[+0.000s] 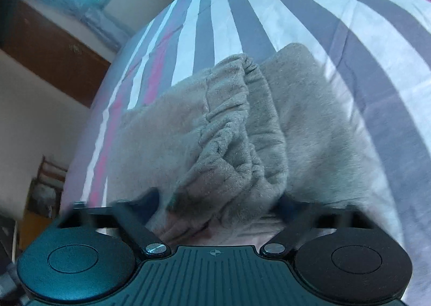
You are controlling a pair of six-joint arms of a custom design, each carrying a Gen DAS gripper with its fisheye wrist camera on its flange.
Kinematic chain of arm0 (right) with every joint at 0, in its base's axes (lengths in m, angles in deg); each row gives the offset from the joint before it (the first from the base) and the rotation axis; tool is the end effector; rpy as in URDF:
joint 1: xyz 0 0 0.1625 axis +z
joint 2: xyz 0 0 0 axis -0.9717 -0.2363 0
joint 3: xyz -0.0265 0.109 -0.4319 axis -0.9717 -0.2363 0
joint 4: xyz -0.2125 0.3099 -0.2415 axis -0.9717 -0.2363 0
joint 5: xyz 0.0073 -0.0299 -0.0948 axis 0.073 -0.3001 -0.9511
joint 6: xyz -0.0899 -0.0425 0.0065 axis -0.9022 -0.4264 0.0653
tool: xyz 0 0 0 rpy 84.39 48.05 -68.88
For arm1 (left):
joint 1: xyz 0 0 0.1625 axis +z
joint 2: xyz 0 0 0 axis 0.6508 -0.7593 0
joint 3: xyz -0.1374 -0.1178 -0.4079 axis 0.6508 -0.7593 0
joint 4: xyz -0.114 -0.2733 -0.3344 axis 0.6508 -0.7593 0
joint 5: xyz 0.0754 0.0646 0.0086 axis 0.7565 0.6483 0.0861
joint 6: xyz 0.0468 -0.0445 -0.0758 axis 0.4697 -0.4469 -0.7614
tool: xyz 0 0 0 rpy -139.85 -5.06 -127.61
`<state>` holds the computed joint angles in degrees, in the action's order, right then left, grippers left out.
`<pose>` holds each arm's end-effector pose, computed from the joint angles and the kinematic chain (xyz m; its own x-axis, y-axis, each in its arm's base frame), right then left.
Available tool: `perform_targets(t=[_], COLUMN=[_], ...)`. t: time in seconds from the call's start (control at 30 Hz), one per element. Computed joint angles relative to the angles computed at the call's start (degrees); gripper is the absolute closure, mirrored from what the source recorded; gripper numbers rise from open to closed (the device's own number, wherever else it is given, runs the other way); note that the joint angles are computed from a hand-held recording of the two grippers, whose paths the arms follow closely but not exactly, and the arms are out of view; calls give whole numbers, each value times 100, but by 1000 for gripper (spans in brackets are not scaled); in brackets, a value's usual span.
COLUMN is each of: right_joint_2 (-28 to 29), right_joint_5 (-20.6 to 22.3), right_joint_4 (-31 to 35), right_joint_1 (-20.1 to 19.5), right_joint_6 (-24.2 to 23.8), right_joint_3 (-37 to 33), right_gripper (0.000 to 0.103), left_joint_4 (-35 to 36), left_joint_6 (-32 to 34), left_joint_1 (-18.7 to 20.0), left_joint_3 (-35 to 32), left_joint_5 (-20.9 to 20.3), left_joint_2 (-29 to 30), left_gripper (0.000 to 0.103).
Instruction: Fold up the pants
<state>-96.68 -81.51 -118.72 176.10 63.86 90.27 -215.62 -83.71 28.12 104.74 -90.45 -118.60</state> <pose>0.2804 -0.8818 0.0577 -0.9806 -0.1822 0.0719 -0.1953 0.9361 -0.2924 -0.0684 -0.7513 0.2790 -0.8308 -0.3623 -0.4224 0.1280 0.6143 -0.7786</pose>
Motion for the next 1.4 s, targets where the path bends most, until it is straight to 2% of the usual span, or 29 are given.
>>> perform_targets(t=[0.03, 0.13, 0.2, 0.27, 0.37, 0.43, 0.53, 0.57, 0.6, 0.67, 0.7, 0.73, 0.9, 0.97, 1.0, 1.07, 1.1, 1.2, 1.23, 1.27, 1.3, 1.37, 1.4], right_joint_2=[-17, -129, -239, -338, -448, -457, -460, -418, -398, -536, -604, -676, -737, -736, -683, -618, -634, -605, -511, -395, -264, -179, -103], right_joint_5=[-29, -214, -143, 14, 74, -24, -508, -898, -1051, -947, -944, -863, -872, -1018, -1243, -1492, -1340, -515, -363, -364, -442, -562, -909], right_joint_4=[-183, -800, -1506, -1870, -1939, -1747, -1083, -829, -687, -886, -1010, -1095, -1887, -2391, -2825, -3544, -3580, -2572, -2324, -2103, -1808, -1546, -1513], right_joint_1=[10, 117, 228, 320, 318, 249, 79, 52, 16, -27, 5, 25, 287, 379, 429, 482, 466, 378, 356, 355, 344, 290, 276], right_joint_6=[-12, -526, -1383, -1946, -2076, -1999, -1420, -1281, -1234, -1201, -1233, -1316, -2084, -2373, -2575, -2984, -2914, -2282, -2184, -2154, -2109, -2156, -2333], right_joint_3=[95, 456, 718, 812, 776, 680, 605, 561, 542, 758, 831, 892, 1029, 1169, 1233, 1366, 1399, 1162, 1005, 843, 633, 562, 540], right_gripper=[57, 62, 63, 63, 63, 63, 63, 61, 58, 52, 47, 47, 44, 32, 21, 19, 19, 20, 33, 41, 54, 59, 59], left_joint_4=[-39, -129, -160, -229, -326, -170, 293, 521, 677, 690, 575, 399, 122, 104, 138, 243, 332, 299, 296, 345, 429, 639, 821], left_joint_6=[4, -7, 1, 68, 197, 140, -37, -130, -216, -284, -214, -55, 488, 534, 541, 429, 329, 376, 433, 429, 391, 298, 194], left_joint_1=[-3, 0, 0, -20, -45, -34, 21, 47, 66, 66, 47, 19, -83, -98, -93, -71, -50, -63, -69, -68, -67, -44, -17], left_joint_3=[45, 69, 38, 8, -12, -52, -174, -222, -244, -215, -190, -179, -317, -338, -358, -387, -396, -432, -444, -452, -458, -449, -458], left_joint_5=[18, 107, 107, 120, 93, 35, -28, -68, -103, -111, -84, -63, -25, -25, -32, -70, -135, -20, 14, 29, 52, 44, -11], left_joint_2=[-27, -40, -35, -18, 27, 70, 163, 182, 181, 157, 147, 149, 241, 287, 312, 360, 367, 467, 485, 489, 491, 485, 476], left_gripper=[31, 31, 31, 31, 29, 28, 28, 29, 31, 31, 31, 31, 28, 28, 28, 28, 28, 26, 26, 26, 26, 25, 25])
